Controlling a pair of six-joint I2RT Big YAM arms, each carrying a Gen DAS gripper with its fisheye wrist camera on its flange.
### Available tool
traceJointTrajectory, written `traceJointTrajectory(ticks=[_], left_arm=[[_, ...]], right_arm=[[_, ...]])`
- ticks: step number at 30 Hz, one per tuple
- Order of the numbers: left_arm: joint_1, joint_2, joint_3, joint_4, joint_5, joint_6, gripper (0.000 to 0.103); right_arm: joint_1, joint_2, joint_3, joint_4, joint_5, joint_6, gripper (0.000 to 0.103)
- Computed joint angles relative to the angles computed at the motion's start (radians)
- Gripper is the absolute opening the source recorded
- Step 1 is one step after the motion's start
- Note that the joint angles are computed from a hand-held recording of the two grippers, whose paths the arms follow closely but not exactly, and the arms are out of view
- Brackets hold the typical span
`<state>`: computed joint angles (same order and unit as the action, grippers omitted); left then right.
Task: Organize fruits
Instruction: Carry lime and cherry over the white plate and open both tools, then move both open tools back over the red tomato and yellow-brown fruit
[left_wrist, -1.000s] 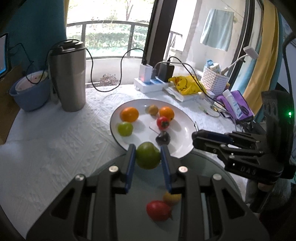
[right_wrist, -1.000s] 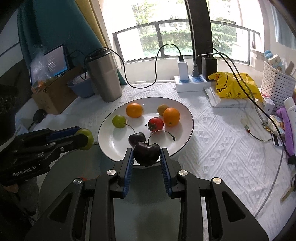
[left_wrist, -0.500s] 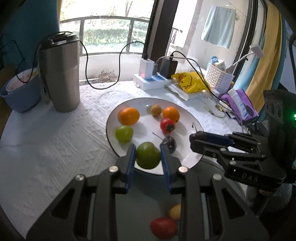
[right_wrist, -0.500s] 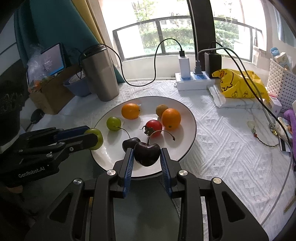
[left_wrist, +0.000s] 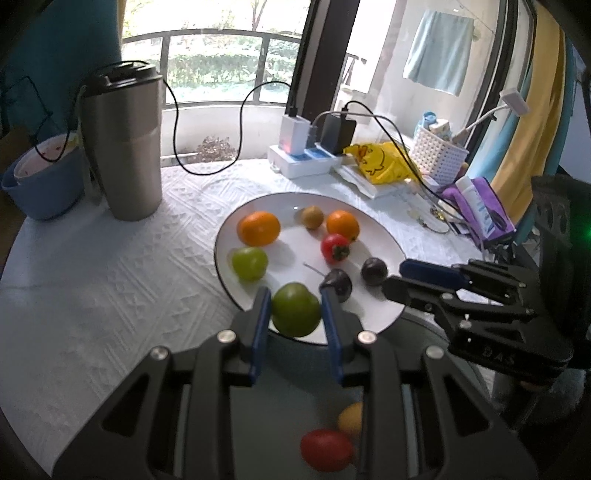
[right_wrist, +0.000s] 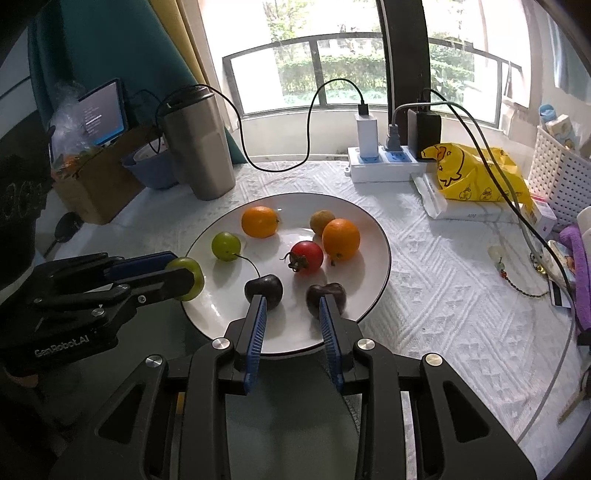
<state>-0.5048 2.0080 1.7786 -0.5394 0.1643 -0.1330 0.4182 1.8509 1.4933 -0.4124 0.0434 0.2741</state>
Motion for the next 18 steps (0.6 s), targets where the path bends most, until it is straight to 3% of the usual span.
traceJointTrajectory(ticks=[4, 8, 18], left_arm=[[0.0, -0.022, -0.029, 0.022, -0.001, -0.002, 0.033], [0.003, -0.044, -0.057, 0.048, 0.015, -0.011, 0.046], [0.006, -0.108, -0.135, 0.093, 0.012, -0.013, 0.046]], right_arm=[[0.01, -0.015, -0.012, 0.001, 0.011, 0.001, 0.032], [0.021, -0.034, -0.026, 0.002, 0.026, 0.0, 0.032], [0.048, -0.068, -0.051, -0.001, 0.058, 0.007, 0.032]])
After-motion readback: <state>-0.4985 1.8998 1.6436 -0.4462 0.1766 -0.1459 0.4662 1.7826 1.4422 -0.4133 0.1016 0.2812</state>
